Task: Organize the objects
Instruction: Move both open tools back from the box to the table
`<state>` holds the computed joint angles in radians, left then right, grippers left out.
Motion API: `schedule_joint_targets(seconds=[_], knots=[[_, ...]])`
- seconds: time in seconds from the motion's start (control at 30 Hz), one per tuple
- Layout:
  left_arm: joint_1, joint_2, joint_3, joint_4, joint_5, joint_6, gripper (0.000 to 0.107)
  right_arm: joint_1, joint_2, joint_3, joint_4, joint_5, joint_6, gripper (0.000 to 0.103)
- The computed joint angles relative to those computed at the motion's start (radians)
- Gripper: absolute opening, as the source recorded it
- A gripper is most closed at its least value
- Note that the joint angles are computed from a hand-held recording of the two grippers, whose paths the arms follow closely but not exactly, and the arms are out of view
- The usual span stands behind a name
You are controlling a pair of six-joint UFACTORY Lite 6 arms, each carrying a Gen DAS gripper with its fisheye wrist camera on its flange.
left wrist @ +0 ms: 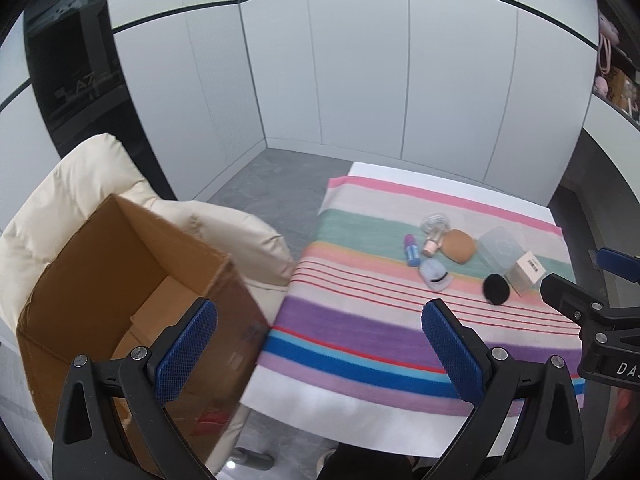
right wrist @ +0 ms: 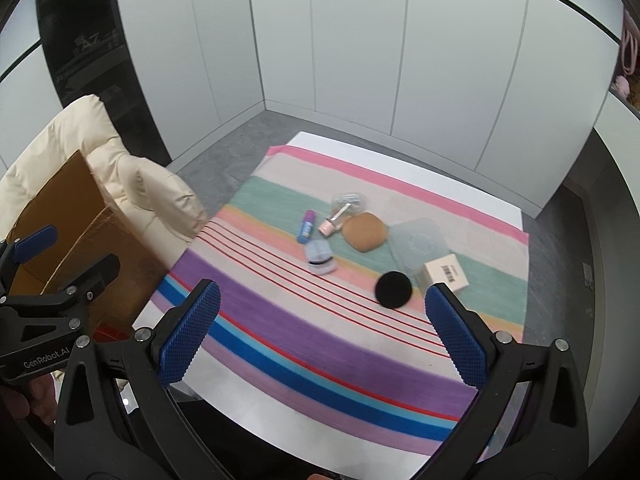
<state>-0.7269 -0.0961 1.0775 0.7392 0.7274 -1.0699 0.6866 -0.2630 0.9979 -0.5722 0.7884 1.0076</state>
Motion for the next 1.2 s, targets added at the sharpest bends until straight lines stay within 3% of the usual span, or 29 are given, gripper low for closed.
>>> schedule_joint_targets(seconds=[0.77, 1.2], knots=[[-0.220, 0.335, 0.320, 0.000, 0.035, -0.037, 0.103, -0.348, -0.371, -0.248, 0.195, 0.041, -0.319, 0.103], [-0.237, 0.538, 0.510, -0.145, 0.005, 0.054, 0.103, -0.659, -0.483, -0.341, 0.382, 0.035, -0.639, 0.103]])
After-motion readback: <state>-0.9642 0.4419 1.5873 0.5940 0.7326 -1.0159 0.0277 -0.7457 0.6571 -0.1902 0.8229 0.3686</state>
